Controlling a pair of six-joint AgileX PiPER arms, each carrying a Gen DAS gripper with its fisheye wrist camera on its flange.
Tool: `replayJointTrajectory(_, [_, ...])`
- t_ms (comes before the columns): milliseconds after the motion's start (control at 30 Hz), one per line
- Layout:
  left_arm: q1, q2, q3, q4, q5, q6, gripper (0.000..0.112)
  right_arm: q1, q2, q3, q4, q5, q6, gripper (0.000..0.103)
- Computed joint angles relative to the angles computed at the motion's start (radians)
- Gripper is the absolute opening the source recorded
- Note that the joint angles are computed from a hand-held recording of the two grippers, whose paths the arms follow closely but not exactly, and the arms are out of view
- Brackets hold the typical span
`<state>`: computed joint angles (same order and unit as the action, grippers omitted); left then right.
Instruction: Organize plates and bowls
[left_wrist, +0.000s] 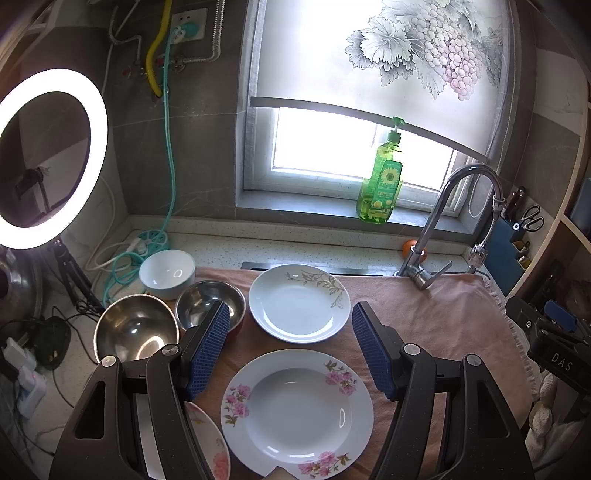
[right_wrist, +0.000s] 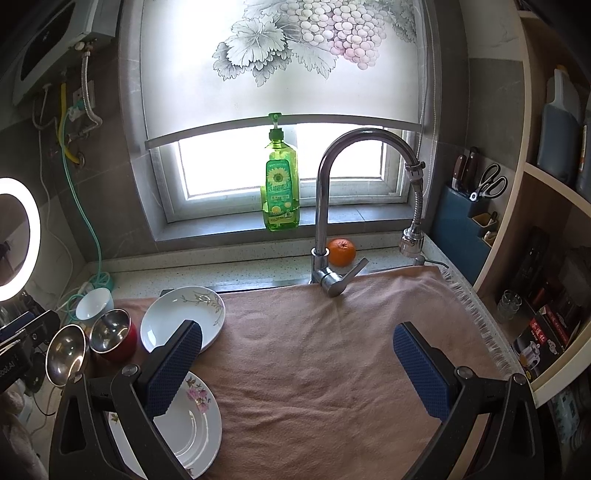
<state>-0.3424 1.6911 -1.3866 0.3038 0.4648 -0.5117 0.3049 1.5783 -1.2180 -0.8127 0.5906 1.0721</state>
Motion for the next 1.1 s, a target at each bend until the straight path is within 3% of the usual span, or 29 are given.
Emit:
replayJointTrajectory(733, [0.013, 0.01, -0.007, -0.049, 0.003, 0.047, 0.069, -0.002, 0.003, -0.001, 0.018, -0.002, -0.015, 0.102])
replayJointTrajectory(1100, [0.068, 0.042, 0.005, -0.176, 0.031, 0.152, 0.069, -0.035, 0.044, -0.015, 0.163, -0.043, -0.156, 0.102])
